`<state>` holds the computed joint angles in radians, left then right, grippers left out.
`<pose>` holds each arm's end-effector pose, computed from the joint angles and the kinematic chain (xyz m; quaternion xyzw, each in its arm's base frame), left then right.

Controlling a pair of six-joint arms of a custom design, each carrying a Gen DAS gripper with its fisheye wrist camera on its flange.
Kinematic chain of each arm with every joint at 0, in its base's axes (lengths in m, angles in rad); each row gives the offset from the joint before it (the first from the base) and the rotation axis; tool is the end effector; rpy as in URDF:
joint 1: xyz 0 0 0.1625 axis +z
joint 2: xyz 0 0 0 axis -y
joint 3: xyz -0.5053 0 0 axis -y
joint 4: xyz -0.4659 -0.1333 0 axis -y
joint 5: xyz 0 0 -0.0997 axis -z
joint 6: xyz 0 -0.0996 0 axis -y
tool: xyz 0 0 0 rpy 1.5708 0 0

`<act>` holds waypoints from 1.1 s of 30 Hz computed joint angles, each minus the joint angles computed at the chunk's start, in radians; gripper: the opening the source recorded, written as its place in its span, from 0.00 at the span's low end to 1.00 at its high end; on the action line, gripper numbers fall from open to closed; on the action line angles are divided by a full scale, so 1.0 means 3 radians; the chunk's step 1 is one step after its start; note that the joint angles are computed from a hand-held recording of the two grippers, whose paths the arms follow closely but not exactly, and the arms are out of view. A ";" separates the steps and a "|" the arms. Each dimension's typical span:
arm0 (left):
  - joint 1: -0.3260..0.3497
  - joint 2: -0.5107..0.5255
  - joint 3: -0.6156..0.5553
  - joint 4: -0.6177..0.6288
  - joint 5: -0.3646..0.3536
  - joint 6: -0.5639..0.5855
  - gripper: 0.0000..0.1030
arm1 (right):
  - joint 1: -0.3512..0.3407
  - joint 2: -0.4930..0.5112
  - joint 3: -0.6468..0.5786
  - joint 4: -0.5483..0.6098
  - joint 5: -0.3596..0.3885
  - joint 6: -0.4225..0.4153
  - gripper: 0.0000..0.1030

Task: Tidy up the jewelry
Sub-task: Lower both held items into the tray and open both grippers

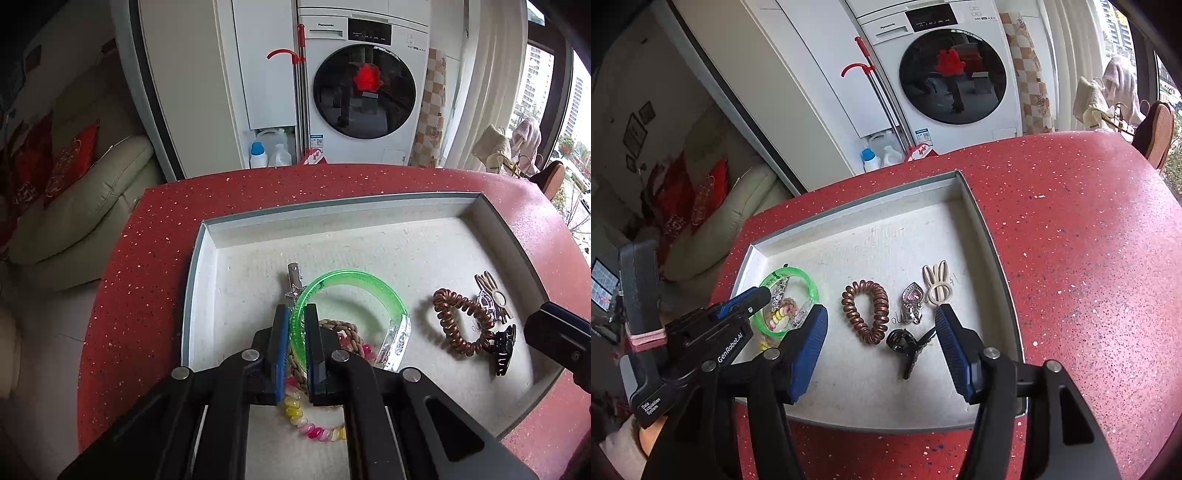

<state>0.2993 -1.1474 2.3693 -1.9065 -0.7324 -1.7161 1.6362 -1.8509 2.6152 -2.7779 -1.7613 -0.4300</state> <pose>-0.3004 -0.3097 0.0660 -0.0117 0.8434 -0.3365 0.4187 0.1357 -0.3204 0.2800 0.2179 -0.9466 0.1982 0.1309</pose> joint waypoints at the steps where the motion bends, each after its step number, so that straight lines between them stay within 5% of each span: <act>1: -0.0009 -0.0005 0.0005 0.0017 0.0010 -0.0024 0.25 | -0.0012 -0.0034 0.0006 0.0024 0.0015 -0.0002 0.63; 22: -0.0186 -0.0147 0.0016 0.0277 0.0012 -0.0290 0.26 | 0.0032 -0.0327 0.0018 0.0276 0.0045 0.0054 0.63; 26: -0.0234 -0.0205 0.0041 0.0287 0.0008 -0.0331 0.26 | 0.0040 -0.0407 0.0021 0.0353 0.0087 0.0088 0.70; 29: -0.0283 -0.0238 0.0031 0.0437 -0.0001 -0.0490 1.00 | 0.0078 -0.0447 0.0035 0.0348 0.0076 0.0088 0.76; 33: -0.0324 -0.0239 0.0051 0.0488 0.0038 -0.0495 1.00 | 0.0091 -0.0530 0.0047 0.0382 0.0102 0.0094 0.80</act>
<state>0.2021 -1.2192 2.3847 -1.7601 -0.7209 -1.8647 1.6634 -2.0098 2.6292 -2.6634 -1.7307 -0.4018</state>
